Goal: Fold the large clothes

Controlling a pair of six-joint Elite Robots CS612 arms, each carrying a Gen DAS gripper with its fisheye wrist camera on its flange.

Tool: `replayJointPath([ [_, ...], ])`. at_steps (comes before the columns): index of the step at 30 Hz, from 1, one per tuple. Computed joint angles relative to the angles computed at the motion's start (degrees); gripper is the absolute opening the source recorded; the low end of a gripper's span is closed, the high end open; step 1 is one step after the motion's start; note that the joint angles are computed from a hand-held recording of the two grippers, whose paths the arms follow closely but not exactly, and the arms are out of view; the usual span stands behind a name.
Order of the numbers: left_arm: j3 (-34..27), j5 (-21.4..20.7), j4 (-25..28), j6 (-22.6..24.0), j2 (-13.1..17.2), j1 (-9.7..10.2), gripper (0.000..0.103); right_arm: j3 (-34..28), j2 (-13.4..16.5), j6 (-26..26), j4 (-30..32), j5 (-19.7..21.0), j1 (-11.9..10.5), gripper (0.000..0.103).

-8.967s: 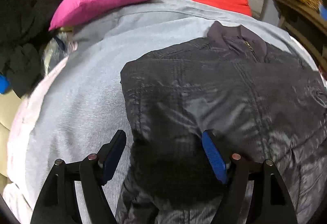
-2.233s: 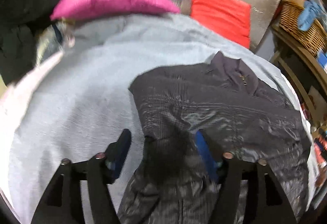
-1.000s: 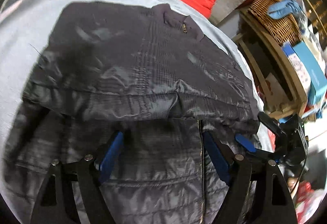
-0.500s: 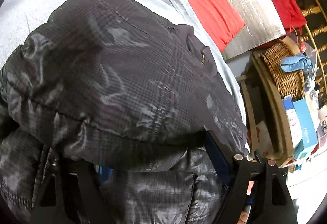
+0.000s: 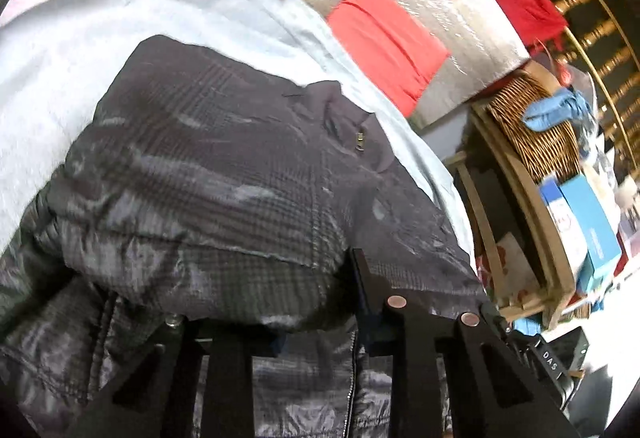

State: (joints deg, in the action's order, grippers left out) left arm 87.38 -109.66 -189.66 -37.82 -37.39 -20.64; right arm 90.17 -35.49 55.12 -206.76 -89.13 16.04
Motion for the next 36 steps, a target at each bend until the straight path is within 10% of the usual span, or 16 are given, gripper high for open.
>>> replayJointPath([
  [5,-1.9,1.7,11.5,2.6,0.6,-0.2,0.036,-1.0,0.5,2.0,10.9,7.4,-1.1,0.028],
  [9,-1.3,0.5,12.6,2.5,-0.4,0.28,0.057,0.5,0.7,8.5,5.5,12.0,-2.4,0.034],
  [10,-0.5,0.4,11.3,2.4,-0.9,0.48,0.065,1.2,0.9,10.3,2.8,12.4,-2.7,0.056],
  [11,0.5,0.9,10.6,2.1,-1.5,0.63,0.071,1.6,1.1,11.8,0.3,12.2,-2.8,0.078],
  [20,1.8,2.5,6.9,-9.4,-1.4,4.09,0.076,1.5,2.9,18.7,-7.1,7.1,-4.0,0.079],
  [25,-0.4,3.7,5.5,-11.9,0.9,4.09,0.053,-0.7,2.9,10.1,-2.3,3.3,-2.6,0.072],
  [29,-1.1,5.3,5.4,-12.4,1.3,3.76,0.04,-0.5,2.2,8.4,1.1,1.1,-2.2,0.042],
  [36,-1.7,10.0,6.0,-5.2,0.6,2.44,0.019,-0.4,0.4,0.0,6.0,-5.0,-0.5,0.037],
])
